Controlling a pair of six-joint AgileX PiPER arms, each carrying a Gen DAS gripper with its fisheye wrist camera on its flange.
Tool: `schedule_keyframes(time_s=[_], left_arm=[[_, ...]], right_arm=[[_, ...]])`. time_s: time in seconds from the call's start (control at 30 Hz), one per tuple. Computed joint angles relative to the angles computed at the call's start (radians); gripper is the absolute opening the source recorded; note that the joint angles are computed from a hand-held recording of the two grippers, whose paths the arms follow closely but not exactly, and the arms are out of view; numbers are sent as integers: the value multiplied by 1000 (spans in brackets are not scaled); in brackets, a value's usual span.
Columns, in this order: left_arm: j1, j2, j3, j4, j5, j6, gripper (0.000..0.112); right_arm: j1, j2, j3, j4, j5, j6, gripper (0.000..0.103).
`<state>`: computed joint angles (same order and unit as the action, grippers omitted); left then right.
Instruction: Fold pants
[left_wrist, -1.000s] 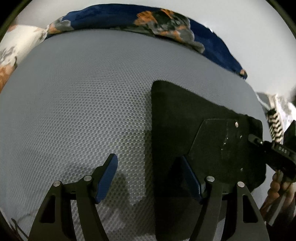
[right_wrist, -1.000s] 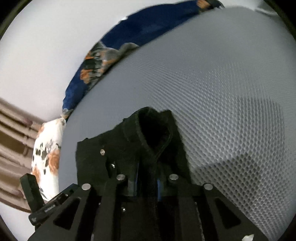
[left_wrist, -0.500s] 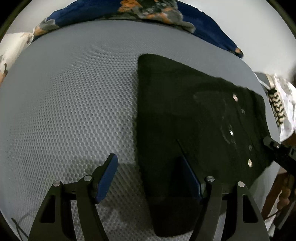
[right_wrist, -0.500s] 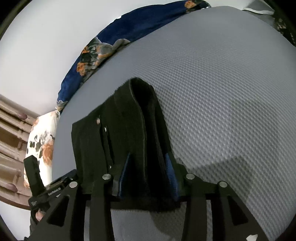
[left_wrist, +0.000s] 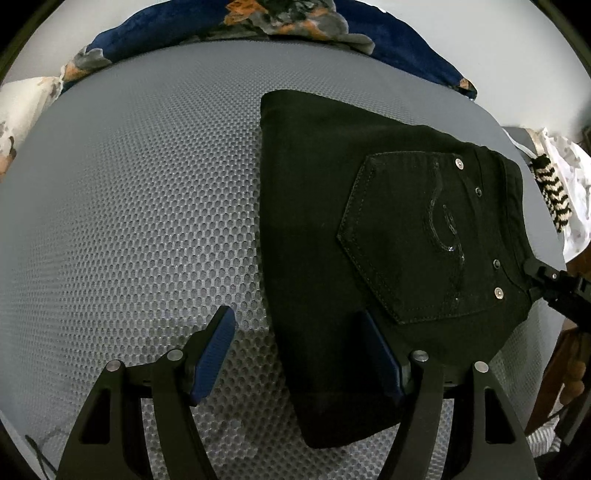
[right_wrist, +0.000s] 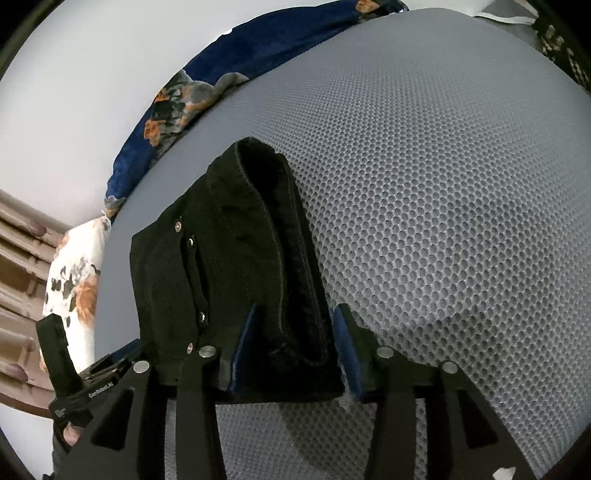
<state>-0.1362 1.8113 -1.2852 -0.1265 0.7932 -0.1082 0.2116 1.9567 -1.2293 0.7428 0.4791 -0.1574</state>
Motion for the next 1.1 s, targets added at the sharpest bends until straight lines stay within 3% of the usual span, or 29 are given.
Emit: schedule_keyframes(time_s=[0.17,0.3,0.47,0.7,0.83,1.0,1.1], left_arm=[[-9,-31,16,60,-11,-35,71],[10,-42,22,48,-14,-14,71],[82,-31,-3,-108,10,121,71],[202,46,-73,-354,108,303,71],[234,99,-105,-439,145,350,71],[237,166,-176,-521,170,408,71],[222,211,-228,-545,176,423,71]], right_arm=[[0,19,-58,-98,45,57,51],[-25,40,-97,-67,100,-5,54],[-66,72,-141,8,163,-119,60],[-141,212,-271,168,335,-304,63],[-179,282,-319,290,421,-416,63],[-189,366,-420,348,505,-439,60],[-181,408,-487,350,526,-417,50]])
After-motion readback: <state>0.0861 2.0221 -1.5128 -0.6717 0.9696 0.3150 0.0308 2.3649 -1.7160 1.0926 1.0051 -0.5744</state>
